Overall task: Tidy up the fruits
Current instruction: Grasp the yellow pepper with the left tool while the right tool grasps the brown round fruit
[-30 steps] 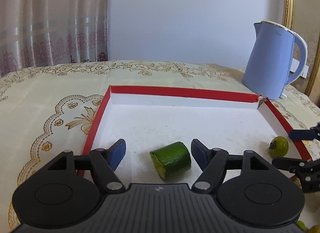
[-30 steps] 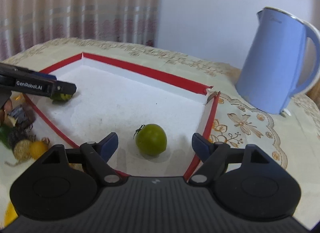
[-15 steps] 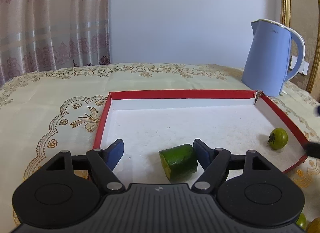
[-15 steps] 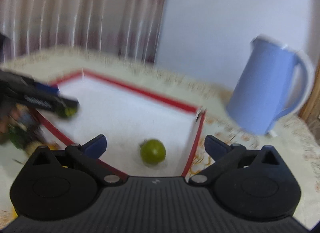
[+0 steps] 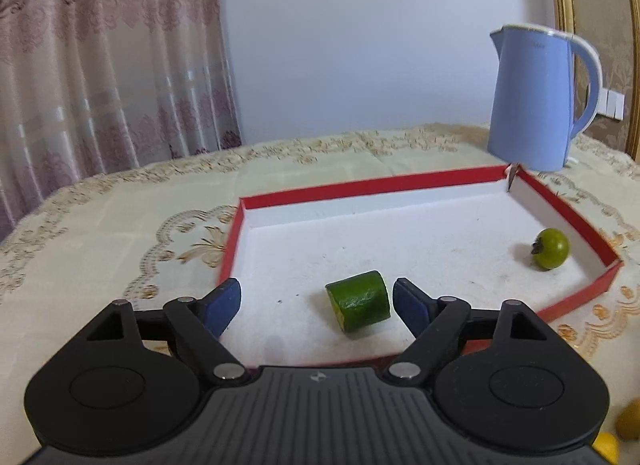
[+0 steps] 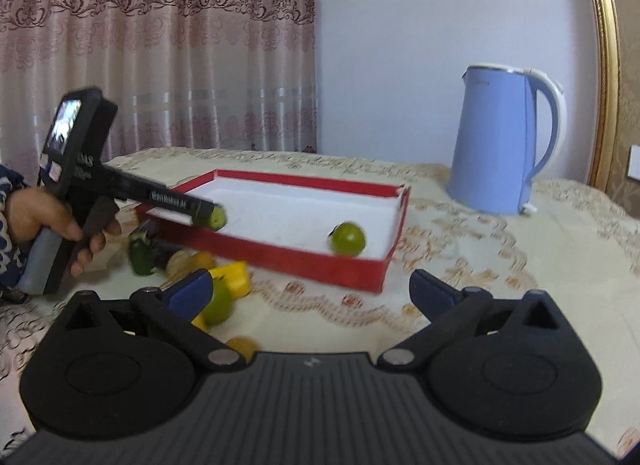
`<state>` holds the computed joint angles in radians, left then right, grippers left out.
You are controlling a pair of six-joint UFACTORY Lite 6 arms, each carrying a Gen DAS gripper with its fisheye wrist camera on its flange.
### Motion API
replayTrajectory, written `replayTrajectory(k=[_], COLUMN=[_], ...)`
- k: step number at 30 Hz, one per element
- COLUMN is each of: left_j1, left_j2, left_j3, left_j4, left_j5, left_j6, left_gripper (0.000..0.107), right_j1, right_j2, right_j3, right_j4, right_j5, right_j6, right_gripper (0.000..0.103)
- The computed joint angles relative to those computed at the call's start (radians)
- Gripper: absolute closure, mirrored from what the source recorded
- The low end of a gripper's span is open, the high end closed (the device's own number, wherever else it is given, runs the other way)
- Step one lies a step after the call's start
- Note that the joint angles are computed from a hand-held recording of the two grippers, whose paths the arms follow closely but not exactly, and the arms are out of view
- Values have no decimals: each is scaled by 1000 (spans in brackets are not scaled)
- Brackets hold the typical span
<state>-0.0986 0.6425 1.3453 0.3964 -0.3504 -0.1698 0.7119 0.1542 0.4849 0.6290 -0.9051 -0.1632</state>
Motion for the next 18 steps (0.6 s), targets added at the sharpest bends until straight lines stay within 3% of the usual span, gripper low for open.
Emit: replayTrajectory(k=[8,10,11,13,15,18], left_j1=[73,85,92,108,129,151], left_j2=[-313,-366,-385,-422,-459,-505], left_j3=[-426,-504,-534,-584,-628,-693], left_j4=[-39,-66,-75,-60,-18,33], left_j5=[-188,-225,-239,-248,-253,-269], left_j6=[95,141,155,151,126,105], left_gripper=[18,17,16,16,16,16], right_j1=[72,86,91,99,97,92], right_j2=[17,13,18,36,55,86], right_j3=[-22,-19,-10,13,38,77], right_j4=[25,30,39,50,47,49], right_j5=[3,23,37,62,93,136], right_j6=[25,12,-2,-29,-45,-66], right_gripper=[0,7,15,16,26,26])
